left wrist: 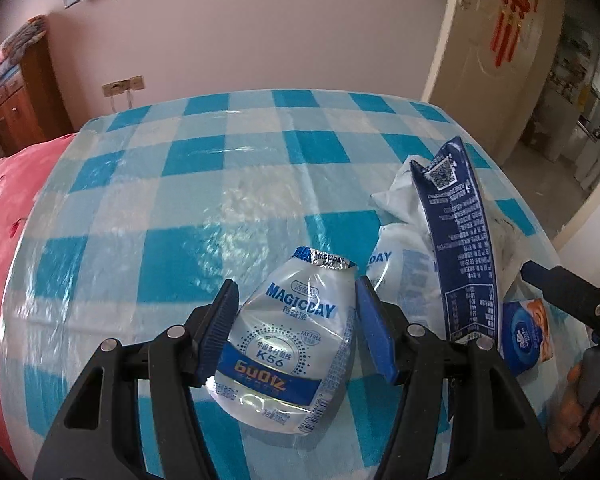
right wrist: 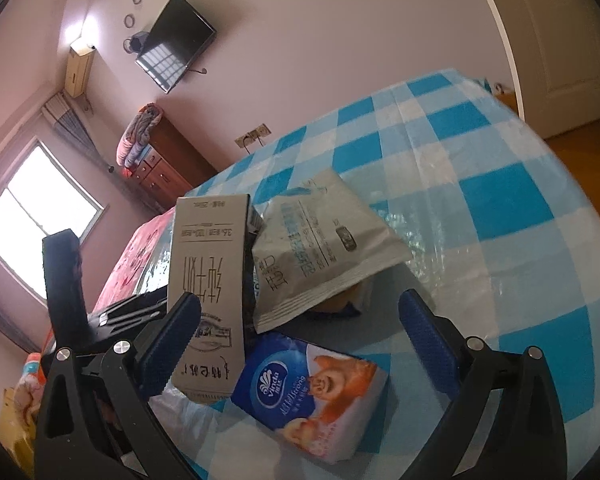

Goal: Collect trash
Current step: 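Hold the yogurt bottle in the left tool while the right tool grasps the white milk carton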

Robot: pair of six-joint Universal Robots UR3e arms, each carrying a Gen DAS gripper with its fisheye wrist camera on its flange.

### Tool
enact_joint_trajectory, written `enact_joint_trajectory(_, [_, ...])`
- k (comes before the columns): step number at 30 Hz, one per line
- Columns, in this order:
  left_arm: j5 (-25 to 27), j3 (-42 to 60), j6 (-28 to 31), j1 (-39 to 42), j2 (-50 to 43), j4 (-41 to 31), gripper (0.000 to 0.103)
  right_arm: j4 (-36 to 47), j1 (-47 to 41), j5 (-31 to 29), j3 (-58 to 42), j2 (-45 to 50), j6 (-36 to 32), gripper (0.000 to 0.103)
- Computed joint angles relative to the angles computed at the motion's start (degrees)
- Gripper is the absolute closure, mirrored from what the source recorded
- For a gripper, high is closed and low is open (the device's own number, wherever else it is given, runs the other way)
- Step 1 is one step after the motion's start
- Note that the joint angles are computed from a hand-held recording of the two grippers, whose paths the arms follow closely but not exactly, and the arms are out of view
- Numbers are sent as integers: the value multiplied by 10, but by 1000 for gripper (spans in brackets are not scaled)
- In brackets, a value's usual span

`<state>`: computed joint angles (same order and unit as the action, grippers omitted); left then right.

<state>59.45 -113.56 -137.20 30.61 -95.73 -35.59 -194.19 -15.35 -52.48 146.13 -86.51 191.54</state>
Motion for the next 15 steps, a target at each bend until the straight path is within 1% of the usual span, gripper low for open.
enact_joint_trajectory(4, [8,-47,-11,14,28,44,42,-3,1,16,3,-8,-11,5])
enact_joint_trajectory(7, [11,-70,-7,24,46,59,42,-1,14,11,-1,-14,-18,5])
enact_joint_trajectory(10, [26,-82,0,26,51,60,42,-9,12,41,2,-13,-21,5])
enact_joint_trajectory(15, [14,-107,10,44,73,56,42,-31,22,73,-3,1,-18,5])
